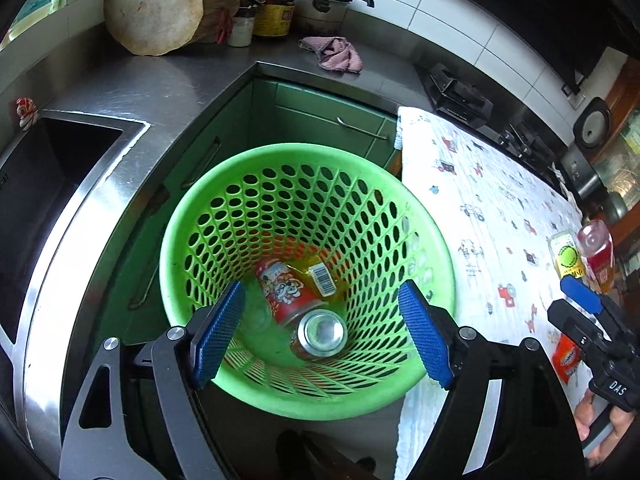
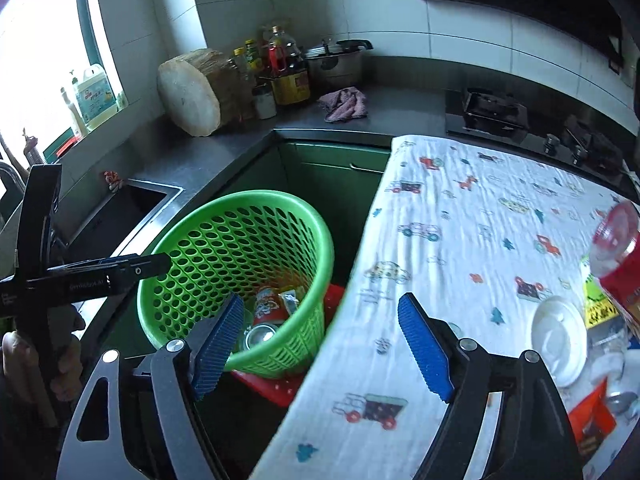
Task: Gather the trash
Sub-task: 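Grasp the orange Ovaltine wafer packet with the right tool while the left tool reaches the drink bottle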
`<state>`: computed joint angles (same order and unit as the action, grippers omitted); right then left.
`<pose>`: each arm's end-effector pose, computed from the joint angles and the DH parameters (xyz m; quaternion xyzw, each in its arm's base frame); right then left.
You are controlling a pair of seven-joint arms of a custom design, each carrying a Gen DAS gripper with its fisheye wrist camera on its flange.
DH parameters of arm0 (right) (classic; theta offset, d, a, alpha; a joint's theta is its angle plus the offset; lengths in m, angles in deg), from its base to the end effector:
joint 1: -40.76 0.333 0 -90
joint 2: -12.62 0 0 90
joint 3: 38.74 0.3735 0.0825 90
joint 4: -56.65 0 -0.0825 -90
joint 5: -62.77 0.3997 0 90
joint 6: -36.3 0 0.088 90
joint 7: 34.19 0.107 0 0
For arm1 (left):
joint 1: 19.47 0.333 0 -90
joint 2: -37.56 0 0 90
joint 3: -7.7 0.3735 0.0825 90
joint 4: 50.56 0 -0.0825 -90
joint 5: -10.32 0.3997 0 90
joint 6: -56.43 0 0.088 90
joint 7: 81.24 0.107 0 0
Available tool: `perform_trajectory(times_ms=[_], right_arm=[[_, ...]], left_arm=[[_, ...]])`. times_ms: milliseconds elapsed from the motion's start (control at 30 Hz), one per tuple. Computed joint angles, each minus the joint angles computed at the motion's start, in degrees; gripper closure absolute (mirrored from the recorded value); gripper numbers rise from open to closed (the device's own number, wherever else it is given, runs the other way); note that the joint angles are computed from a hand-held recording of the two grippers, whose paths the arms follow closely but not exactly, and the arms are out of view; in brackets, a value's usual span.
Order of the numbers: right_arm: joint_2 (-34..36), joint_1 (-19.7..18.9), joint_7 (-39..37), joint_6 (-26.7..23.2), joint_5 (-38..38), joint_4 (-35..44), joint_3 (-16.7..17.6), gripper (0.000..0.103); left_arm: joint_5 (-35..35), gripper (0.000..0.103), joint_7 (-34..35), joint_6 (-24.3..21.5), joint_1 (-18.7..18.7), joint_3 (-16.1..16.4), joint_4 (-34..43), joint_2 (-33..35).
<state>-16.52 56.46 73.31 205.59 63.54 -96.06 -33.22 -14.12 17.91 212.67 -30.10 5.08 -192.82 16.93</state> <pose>0.3784 0.1508 0.5344 -0.6711 0.6318 -0.1859 0.3406 0.4515 -0.0923 0.5314 -0.6514 0.6879 -0.3031 0.1030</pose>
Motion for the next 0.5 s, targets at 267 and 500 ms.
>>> perform_trajectory(times_ms=[267, 500], right_arm=[[-14.77, -8.15, 5.45, -7.12, -2.43, -9.27, 0.88, 0.022], [-26.56, -15.98, 11.09, -15.87, -3.77, -15.63, -0.19, 0.022]], left_arm=[[-0.93, 0.024, -0.66, 0.64, -4.08, -2.35, 0.33, -0.36], [-2.39, 0.024, 1.28, 0.37, -8.43, -3.42, 2.65, 1.43]])
